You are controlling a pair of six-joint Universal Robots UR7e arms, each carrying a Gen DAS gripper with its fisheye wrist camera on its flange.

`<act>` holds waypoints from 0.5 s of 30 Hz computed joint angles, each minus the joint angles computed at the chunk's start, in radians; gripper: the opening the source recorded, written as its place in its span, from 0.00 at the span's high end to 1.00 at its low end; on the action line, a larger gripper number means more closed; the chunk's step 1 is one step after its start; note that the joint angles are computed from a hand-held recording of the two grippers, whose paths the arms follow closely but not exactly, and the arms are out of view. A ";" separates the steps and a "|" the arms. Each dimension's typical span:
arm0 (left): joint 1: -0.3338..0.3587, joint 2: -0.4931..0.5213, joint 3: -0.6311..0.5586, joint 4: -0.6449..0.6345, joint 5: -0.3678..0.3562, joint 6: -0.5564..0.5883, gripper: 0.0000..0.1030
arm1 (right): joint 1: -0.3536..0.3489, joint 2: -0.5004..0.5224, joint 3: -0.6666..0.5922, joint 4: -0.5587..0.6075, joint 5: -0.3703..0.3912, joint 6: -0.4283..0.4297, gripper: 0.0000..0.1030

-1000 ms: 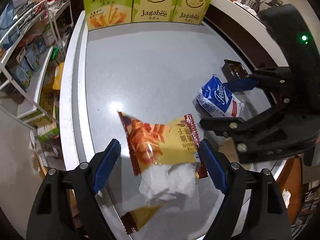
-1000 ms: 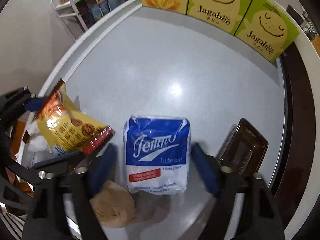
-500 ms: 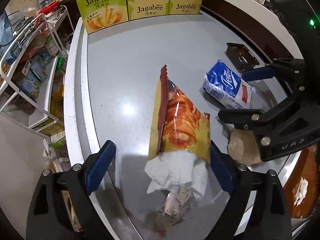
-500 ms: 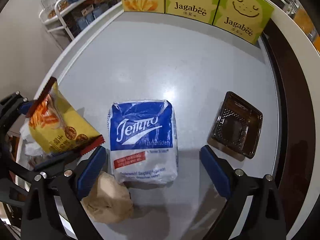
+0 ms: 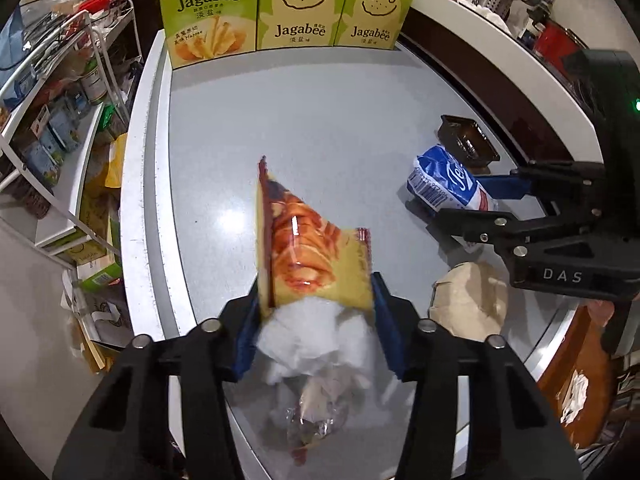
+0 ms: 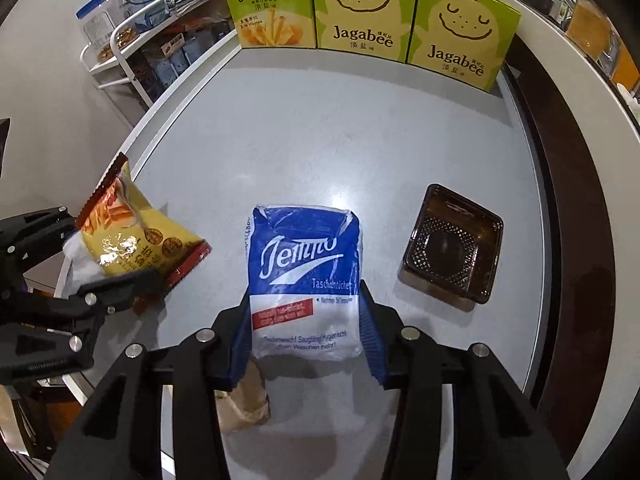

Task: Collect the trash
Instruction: 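Lift the biscuit packet and tissue pack and carry both over the bin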

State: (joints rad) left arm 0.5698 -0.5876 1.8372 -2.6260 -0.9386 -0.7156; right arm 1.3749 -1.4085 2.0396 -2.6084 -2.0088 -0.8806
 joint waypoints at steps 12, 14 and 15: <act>-0.034 -0.040 0.053 -0.080 -0.006 -0.039 0.54 | -0.004 -0.050 -0.004 0.038 0.065 0.059 0.59; -0.050 -0.050 0.063 -0.082 -0.001 -0.046 0.54 | -0.002 -0.073 0.002 0.048 0.077 0.061 0.59; -0.058 -0.055 0.068 -0.081 0.001 -0.051 0.54 | -0.002 -0.085 0.006 0.053 0.084 0.060 0.59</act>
